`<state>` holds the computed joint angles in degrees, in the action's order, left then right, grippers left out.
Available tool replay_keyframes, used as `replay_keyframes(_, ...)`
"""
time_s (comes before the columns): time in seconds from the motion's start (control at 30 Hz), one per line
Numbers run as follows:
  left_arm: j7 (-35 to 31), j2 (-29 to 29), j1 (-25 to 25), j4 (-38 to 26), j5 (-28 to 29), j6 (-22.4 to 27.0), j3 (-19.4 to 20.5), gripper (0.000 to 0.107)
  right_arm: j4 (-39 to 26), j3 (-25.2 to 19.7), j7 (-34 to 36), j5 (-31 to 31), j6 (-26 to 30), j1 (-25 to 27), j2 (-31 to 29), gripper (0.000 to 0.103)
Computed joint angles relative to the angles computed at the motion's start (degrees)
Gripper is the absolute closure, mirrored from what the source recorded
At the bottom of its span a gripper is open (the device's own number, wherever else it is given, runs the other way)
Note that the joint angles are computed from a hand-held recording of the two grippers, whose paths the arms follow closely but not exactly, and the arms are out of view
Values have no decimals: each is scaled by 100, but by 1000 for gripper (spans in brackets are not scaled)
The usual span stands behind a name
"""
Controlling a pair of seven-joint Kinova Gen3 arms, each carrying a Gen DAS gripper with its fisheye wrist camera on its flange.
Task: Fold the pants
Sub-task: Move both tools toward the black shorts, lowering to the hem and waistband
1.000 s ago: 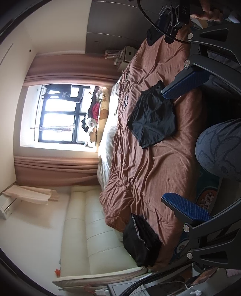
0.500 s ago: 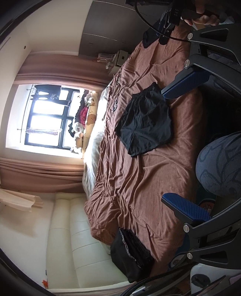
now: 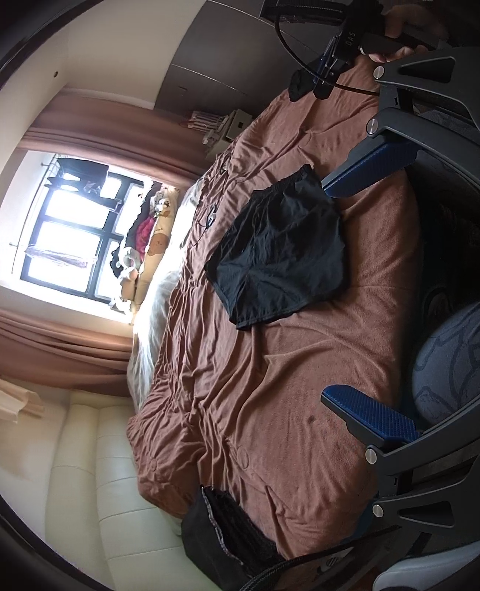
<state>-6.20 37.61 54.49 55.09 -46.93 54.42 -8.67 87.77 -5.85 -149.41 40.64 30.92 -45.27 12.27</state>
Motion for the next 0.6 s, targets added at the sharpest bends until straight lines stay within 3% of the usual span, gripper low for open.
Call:
replay_keyframes(0.17,-373,129,-437,-193,486,-325,228,13,-392,-40,503,-505,130,204,265,0)
replay_keyframes(0.33,-963,370,-866,-533,1207,-604,393,28,-723,46,1071,-1238,146,441,516,0)
replay_keyframes(0.6,-1904,874,-1495,-1213,2473,-737,633,34,-1069,111,1791,-2135,96,751,831,0)
